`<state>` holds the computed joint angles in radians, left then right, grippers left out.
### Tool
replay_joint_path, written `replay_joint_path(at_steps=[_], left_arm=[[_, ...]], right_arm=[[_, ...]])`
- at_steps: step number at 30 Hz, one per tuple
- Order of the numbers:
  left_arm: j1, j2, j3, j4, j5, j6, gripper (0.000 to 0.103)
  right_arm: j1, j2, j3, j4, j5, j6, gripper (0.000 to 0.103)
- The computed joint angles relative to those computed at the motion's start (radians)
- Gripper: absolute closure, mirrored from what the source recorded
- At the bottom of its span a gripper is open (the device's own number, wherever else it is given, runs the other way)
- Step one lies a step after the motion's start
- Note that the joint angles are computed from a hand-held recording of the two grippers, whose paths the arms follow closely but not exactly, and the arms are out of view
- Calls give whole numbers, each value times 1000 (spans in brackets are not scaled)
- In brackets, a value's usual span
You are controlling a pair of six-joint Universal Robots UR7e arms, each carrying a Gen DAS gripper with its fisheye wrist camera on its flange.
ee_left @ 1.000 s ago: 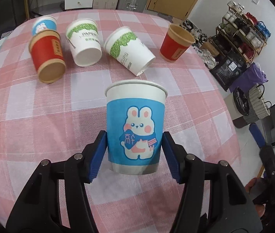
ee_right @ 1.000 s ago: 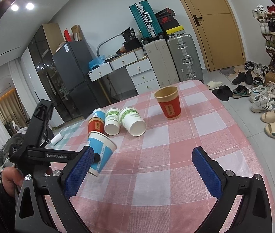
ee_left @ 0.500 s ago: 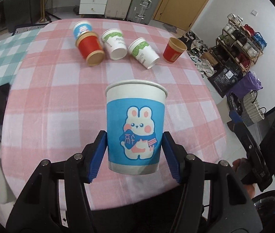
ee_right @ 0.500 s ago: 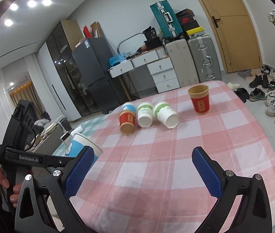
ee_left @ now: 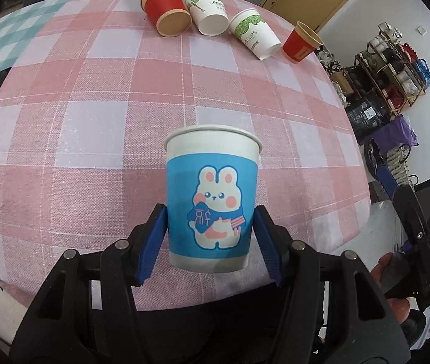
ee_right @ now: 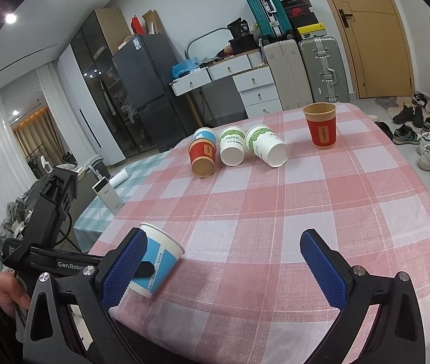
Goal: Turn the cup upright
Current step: 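Lift the blue bunny cup with the left tool toward the right tool, then lower the cup onto the table and open the left tool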
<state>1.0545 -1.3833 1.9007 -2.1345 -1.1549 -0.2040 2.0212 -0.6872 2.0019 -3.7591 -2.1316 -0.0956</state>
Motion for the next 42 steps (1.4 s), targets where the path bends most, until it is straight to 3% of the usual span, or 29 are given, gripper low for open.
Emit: replay_joint_path(at_steps=[7, 17, 20, 24, 27, 31, 42], left_arm=[[41, 31, -20, 9, -38, -50, 45], [-32, -13, 7, -88, 85, -15, 23], [-75, -40, 37, -170, 162, 22, 21], [-151, -82, 109, -331, 343, 107, 16], [-185, -115, 154, -436, 409, 171, 0], [-236, -145, 224, -620, 510, 276, 1], [-261, -242, 266, -496, 506, 214, 1]], right_arm=[[-3, 3, -11, 30, 4, 6, 0], [3, 9, -28, 60, 19, 19, 0], [17, 13, -43, 79, 16, 11, 0], [39, 19, -63, 84, 25, -4, 0], [55, 22, -75, 88, 34, -16, 0], [77, 28, -92, 93, 38, -31, 0], [118, 28, -114, 131, 36, -26, 0]])
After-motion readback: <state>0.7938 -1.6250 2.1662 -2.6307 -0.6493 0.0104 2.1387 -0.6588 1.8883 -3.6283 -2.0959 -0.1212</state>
